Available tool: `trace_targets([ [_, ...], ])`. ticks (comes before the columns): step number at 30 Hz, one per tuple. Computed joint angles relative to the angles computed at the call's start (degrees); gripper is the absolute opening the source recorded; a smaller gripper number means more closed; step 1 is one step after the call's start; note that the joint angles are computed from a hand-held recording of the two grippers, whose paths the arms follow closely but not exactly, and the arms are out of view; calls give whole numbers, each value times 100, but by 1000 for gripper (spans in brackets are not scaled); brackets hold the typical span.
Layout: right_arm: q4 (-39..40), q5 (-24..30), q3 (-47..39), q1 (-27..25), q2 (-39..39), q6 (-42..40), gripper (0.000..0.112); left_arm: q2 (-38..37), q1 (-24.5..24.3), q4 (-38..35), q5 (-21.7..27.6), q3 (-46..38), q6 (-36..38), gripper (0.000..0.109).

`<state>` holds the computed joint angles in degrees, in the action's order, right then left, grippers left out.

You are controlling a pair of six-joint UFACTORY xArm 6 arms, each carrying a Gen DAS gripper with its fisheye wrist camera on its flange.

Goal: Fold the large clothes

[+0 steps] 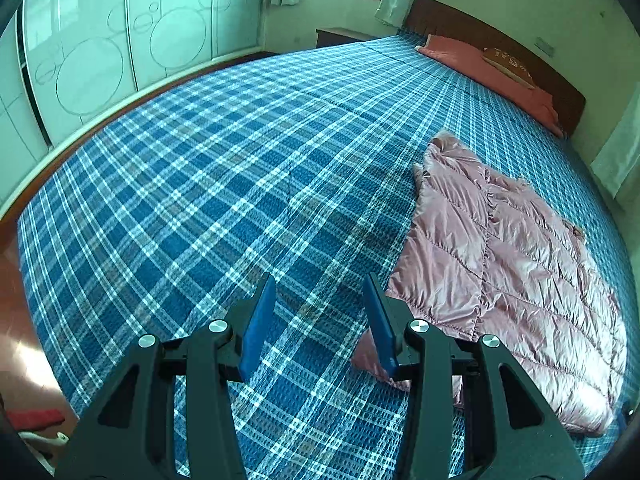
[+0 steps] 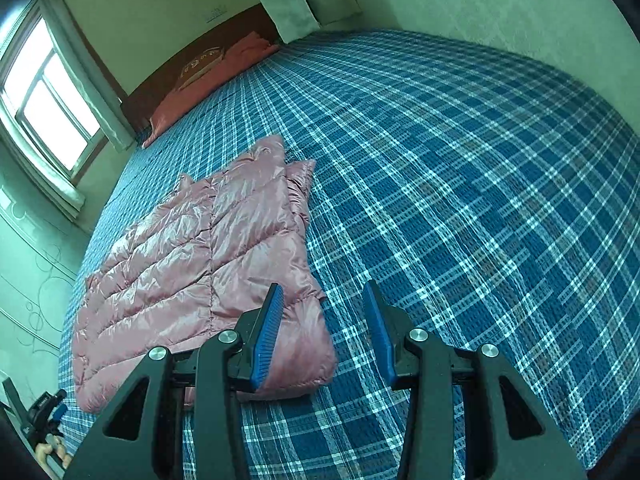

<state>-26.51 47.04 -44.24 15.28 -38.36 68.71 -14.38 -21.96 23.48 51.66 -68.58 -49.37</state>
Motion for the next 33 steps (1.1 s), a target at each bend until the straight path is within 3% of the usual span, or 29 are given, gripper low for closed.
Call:
trace_targets([
  [5,-576,192,-862,498,839,-118,42,380,-401,349,105,-538,100,51],
  [10,-466,235,-1840,838,2061,-792,42,1194,-977,847,444,-1447,312,57],
  [18,-739,396,-3286,1183,3576,-1228,42,2511,-1559,1305,763,-2730,636,57],
  [22,-501,505,-3418,1179,3974,-1475,42,2926,-1529,940,982,-2954,824,56],
  [27,-481,370,-3207,1152,4103,-1472,42,2962,-1586,1270,822,-2704,733,55],
  [30,-308,573,-3395,1152,4050,-1610,42,2948,-1664,1331,913,-2800,928,46],
  [33,-455,541,-3707,1113,4059,-1553,42,2854,-1632,1310,795,-2956,847,45],
])
